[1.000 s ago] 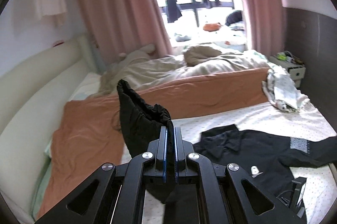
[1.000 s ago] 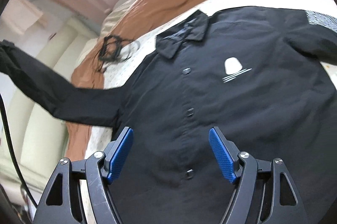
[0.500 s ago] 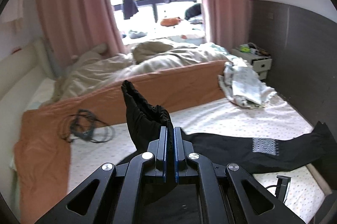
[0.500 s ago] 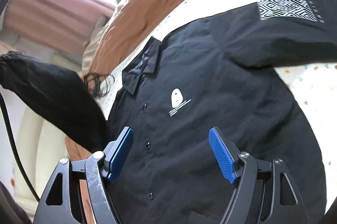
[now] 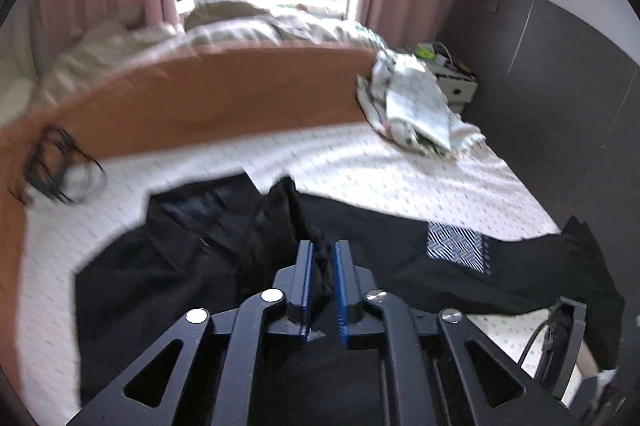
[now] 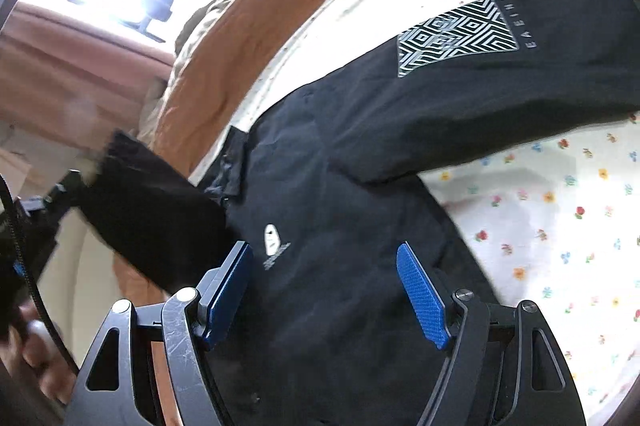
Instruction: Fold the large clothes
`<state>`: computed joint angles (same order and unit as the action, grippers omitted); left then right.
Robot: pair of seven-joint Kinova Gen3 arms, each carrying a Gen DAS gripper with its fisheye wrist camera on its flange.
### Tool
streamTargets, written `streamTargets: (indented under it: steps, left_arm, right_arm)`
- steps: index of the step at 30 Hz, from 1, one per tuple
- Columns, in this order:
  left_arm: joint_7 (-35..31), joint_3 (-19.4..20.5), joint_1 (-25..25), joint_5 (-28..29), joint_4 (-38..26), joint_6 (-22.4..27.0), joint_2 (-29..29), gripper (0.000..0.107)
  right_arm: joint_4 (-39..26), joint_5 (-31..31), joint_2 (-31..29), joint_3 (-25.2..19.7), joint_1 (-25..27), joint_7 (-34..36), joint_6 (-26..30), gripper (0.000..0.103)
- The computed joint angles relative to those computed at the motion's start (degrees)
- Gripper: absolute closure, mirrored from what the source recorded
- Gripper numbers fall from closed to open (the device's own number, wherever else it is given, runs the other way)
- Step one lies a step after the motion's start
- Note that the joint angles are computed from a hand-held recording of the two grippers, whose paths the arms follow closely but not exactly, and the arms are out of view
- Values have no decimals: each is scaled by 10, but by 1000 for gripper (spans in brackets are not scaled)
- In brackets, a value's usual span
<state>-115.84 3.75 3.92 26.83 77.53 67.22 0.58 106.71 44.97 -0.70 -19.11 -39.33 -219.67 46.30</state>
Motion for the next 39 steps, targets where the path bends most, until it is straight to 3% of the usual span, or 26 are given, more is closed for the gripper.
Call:
streamTargets:
  steps: [1, 2, 4, 11, 15, 17, 23, 29, 36, 39]
  left_arm:
    - [3, 0, 0, 4, 5, 3, 5, 74]
    - [8, 2, -2, 5, 11, 7, 9, 47]
    - [14, -11, 0, 11, 37, -6, 5, 22]
    - [-39, -58, -73, 111, 103, 22, -24, 20]
    - [-90, -104, -109, 159, 155, 13, -71, 19]
    - [-112, -130, -124, 175, 177, 13, -91, 12]
    - [-174, -205, -177, 249, 205, 85, -89, 11]
    - [-229, -231, -247, 290, 224, 140, -78, 11]
    - [-255, -235, -298, 280, 238, 104, -77, 11]
    - [-272, -237, -314, 277, 233, 115, -53, 11]
  right_arm:
    - [-2, -6, 3, 1, 1, 5, 2, 28]
    - [-4, -10, 6, 3, 1, 10, 2, 28]
    - [-10, -20, 10, 6, 0, 22, 9, 28]
    - [-33, -32, 26, 15, -11, 51, 25, 28]
    - [-27, -32, 28, 25, -11, 52, -4, 28]
    - [-25, -32, 31, 27, -12, 50, -14, 28]
    - [-39, -37, 51, 35, -24, 62, -10, 28]
    - [-62, -46, 73, 49, -42, 86, -3, 28]
    - [-87, -58, 93, 63, -60, 115, 23, 28]
    - [-96, -64, 101, 69, -64, 132, 35, 28]
